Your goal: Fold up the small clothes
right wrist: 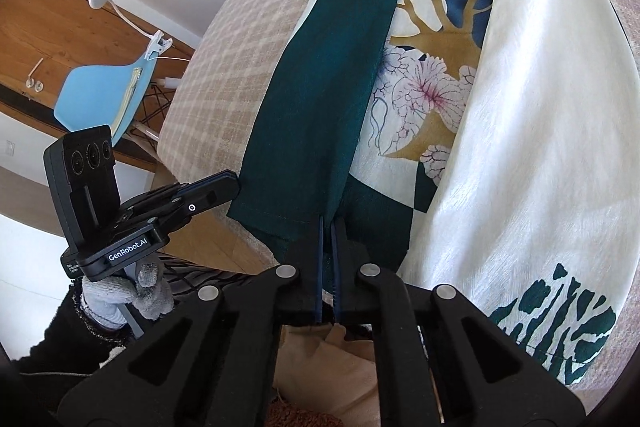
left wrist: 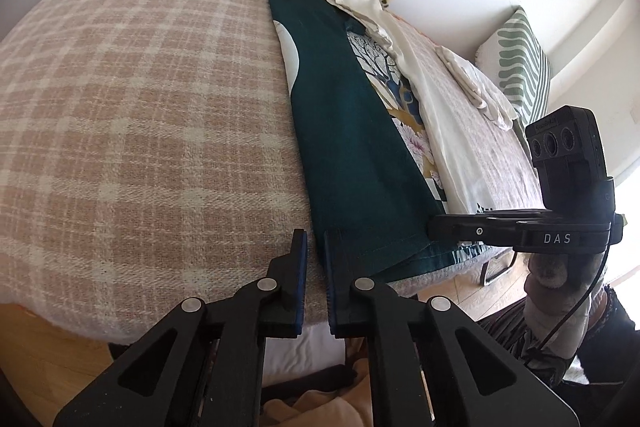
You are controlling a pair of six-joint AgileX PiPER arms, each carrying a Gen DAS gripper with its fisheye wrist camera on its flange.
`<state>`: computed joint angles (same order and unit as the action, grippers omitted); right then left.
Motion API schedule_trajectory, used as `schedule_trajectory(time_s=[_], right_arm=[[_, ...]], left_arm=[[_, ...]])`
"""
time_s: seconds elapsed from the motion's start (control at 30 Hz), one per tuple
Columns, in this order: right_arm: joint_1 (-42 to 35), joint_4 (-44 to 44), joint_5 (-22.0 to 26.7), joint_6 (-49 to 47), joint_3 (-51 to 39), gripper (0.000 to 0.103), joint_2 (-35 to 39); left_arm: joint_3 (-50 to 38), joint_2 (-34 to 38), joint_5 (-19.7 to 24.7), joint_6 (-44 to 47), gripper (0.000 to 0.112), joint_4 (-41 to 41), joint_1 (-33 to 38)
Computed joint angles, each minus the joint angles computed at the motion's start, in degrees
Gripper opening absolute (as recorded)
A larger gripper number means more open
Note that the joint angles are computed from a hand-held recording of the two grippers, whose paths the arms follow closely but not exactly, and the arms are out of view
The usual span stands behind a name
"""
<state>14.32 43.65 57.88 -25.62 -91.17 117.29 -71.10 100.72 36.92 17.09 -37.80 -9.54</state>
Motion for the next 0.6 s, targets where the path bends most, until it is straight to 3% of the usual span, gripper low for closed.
schedule_trajectory(time_s=[0.1,0.23,0.33,0.4,0.47,0.53,0.6], right_arm=[[-0.47,-1.1,-0.4,0.23,0.67,0.004,-0.57],[-1.48,0.5,2.19,-0.85,0.4,0.004,0.4],[-0.19,-3.27,-0.12,0.95,1.19,0.005,-1.69],[-1.69,-1.61,0.86,-0.84,2.31,0.005,-3.17],[-3.69,0.21,0.87,-3.35,4.84,0.006,-5.83],[-5.87,-0.81,-1.04,-4.25,8.23,0.011,-9.39],[-8.67,-2.45,-3.71,-4.26,11.74,0.031,-12.71]], left_arm=[[0.97,-0.92,-0.66,0.42,0.005,0.75,0.16],[-0.61,0.77,2.8,-0.2,0.009,-1.44,1.4],[-1.99,1.14,4.35,0.06,0.025,-2.3,1.4],[-3.15,1.31,4.84,-1.58,0.034,-0.53,0.82],[-4.32,2.04,6.01,-1.04,0.034,-0.75,1.01],[-5.29,3.0,7.99,-0.95,0.034,-2.11,1.8],[-5.74,3.25,11.28,1.01,0.034,-6.47,3.82]])
